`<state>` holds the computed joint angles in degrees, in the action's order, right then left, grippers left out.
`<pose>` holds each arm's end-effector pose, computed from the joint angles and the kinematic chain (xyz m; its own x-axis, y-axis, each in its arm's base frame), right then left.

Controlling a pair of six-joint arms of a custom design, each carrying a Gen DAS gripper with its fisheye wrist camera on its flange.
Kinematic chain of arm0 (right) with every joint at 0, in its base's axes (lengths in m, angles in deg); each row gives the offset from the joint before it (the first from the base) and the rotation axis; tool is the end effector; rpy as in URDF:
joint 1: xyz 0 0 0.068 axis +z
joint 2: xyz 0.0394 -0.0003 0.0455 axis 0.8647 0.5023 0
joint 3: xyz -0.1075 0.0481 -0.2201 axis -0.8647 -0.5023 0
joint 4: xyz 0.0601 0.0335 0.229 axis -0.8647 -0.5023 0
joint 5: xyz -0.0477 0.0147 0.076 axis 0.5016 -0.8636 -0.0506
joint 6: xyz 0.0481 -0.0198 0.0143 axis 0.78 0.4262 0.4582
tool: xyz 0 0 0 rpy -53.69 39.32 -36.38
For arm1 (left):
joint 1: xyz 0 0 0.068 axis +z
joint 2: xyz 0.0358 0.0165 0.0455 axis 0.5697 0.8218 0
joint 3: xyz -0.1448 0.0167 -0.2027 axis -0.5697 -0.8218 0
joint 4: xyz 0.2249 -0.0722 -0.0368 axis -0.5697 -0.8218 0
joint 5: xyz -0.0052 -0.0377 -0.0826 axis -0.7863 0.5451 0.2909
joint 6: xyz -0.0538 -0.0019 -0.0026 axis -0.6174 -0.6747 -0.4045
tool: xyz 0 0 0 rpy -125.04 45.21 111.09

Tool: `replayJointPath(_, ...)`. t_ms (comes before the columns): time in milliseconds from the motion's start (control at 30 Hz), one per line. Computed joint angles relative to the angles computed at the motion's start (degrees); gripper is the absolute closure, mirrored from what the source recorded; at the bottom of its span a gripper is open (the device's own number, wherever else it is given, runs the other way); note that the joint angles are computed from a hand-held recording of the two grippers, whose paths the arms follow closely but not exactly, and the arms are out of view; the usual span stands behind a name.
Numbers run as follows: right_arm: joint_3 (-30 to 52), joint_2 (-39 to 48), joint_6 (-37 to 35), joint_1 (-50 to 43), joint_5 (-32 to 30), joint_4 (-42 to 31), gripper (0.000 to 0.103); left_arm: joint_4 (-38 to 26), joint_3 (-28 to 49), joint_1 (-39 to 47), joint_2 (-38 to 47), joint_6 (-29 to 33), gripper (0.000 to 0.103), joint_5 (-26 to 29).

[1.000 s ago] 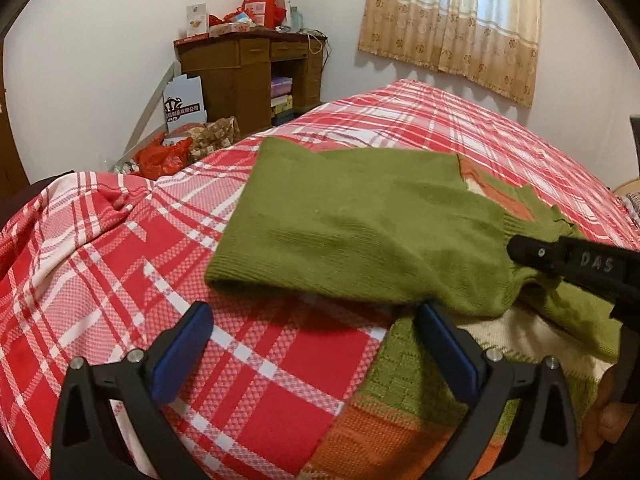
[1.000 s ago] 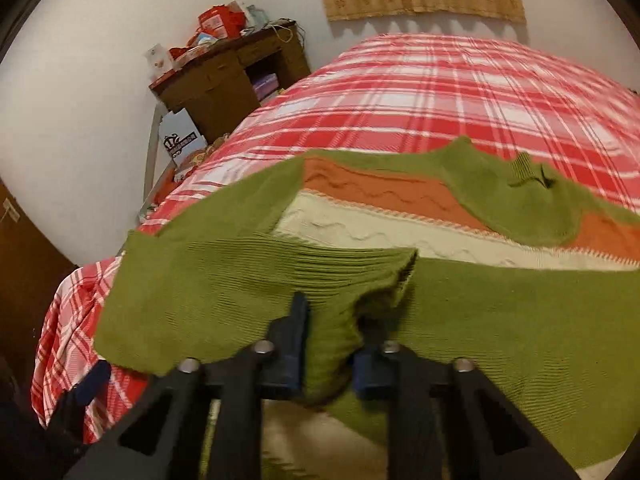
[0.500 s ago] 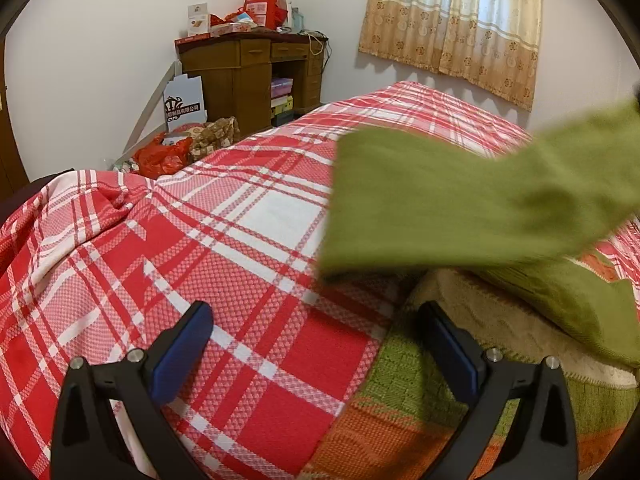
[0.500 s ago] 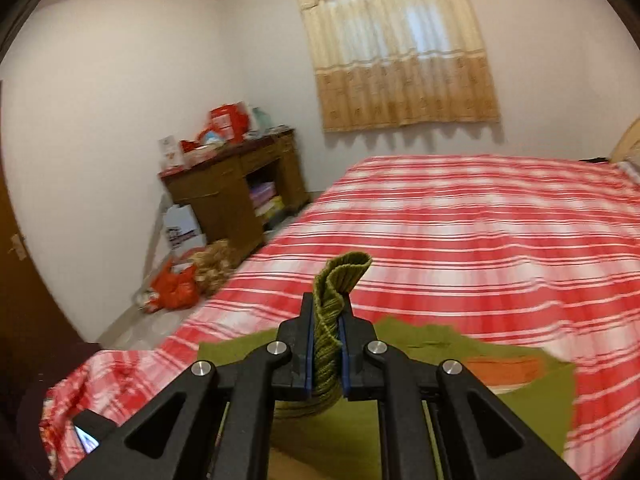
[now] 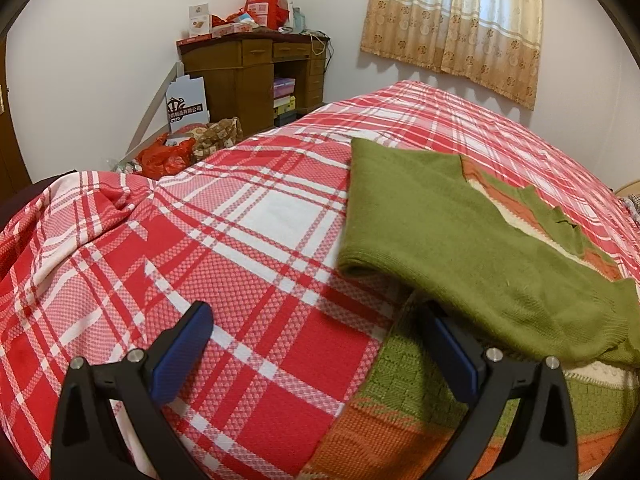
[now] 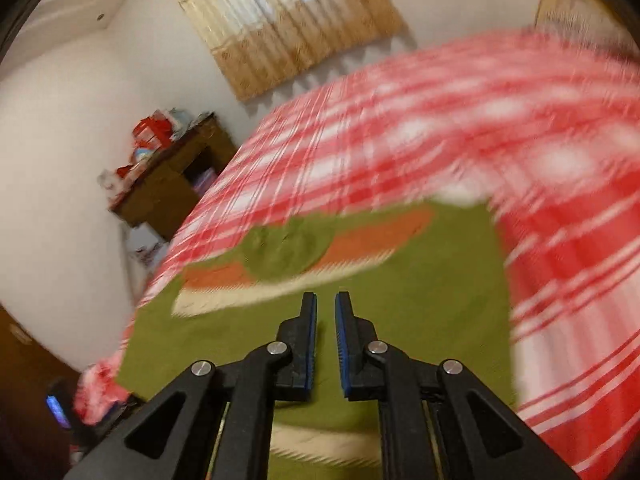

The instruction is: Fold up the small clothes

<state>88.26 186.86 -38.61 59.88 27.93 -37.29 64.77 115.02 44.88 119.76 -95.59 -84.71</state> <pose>0.4355 0.0206 0.2074 -0.7744 0.0510 -0.6306 -0.3283 0.8197 0.4694 0.1981 0.0477 0.1919 -0.4718 -0.5059 -0.7222 -0.6694 0.7386 -0.0801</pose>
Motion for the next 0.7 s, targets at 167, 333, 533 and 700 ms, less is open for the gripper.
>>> replayJointPath(167, -3.93, 0.19, -0.74, 5.91, 2.38, 2.17, 0.026, 0.08, -0.02, -0.07, 0.02, -0.09, 0.0, -0.01)
replayJointPath(333, -6.32, -0.04, -7.88, 12.93, 15.83, 3.53, 0.064, 0.08, -0.02, -0.13, 0.06, -0.15, 0.0, -0.08)
replayJointPath(533, -5.14, -1.02, -11.93, 13.65, 17.65, 1.51, 0.089, 0.21, 0.04, -0.05, 0.22, -0.08, 0.0, -0.04)
replayJointPath(700, -4.01, -6.66, -9.72, 12.84, 18.97, 5.02, 0.09, 0.21, 0.02, -0.07, 0.24, -0.07, 0.0, -0.1)
